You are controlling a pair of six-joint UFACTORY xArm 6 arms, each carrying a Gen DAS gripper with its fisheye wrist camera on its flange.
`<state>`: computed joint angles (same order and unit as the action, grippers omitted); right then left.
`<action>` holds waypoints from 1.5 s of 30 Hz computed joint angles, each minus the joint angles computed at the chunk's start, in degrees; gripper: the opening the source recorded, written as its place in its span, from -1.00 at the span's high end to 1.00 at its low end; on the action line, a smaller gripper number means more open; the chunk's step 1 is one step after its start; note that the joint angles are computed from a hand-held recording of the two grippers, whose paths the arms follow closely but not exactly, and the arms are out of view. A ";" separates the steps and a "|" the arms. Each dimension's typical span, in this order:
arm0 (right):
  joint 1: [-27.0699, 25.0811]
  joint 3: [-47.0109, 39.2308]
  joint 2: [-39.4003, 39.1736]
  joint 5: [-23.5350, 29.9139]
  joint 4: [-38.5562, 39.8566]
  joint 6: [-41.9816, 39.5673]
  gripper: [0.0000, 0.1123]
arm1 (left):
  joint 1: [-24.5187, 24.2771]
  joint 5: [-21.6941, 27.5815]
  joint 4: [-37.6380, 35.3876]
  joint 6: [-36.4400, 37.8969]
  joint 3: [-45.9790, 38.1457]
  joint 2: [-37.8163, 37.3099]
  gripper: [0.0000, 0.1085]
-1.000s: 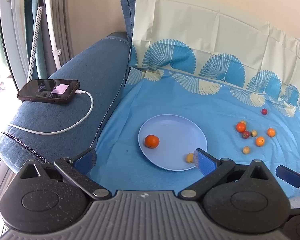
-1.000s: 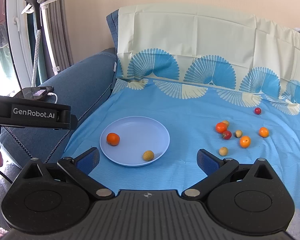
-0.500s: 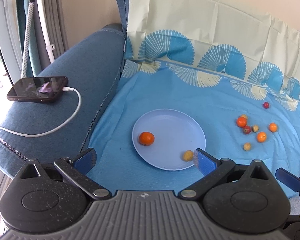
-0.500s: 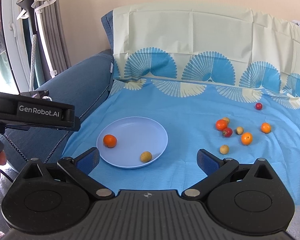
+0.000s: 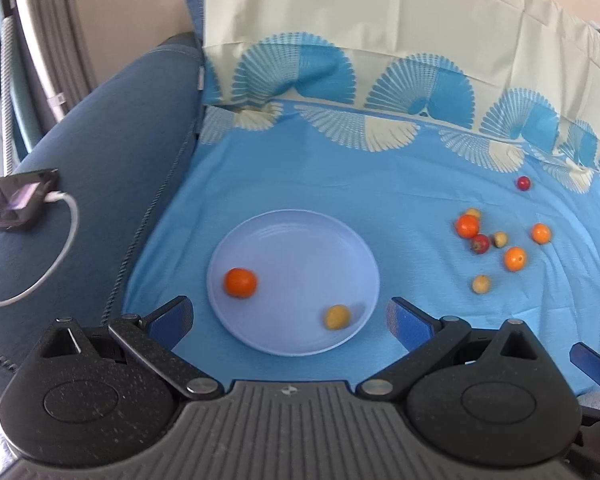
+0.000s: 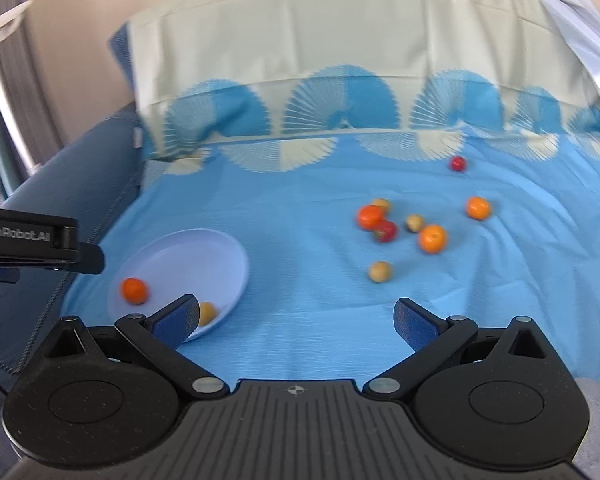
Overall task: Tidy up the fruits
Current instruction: 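Grasp a red tomato with the left tool while the right tool grasps a mandarin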
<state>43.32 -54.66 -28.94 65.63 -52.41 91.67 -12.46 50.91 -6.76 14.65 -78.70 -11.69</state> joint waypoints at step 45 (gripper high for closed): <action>-44.80 15.27 7.01 -33.75 -12.74 -4.92 0.31 | -21.54 10.94 3.97 -9.14 -45.06 46.67 -0.89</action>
<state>-1.48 -39.39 -21.93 31.88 -65.15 86.75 -34.00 61.85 -2.79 5.52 -123.77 34.98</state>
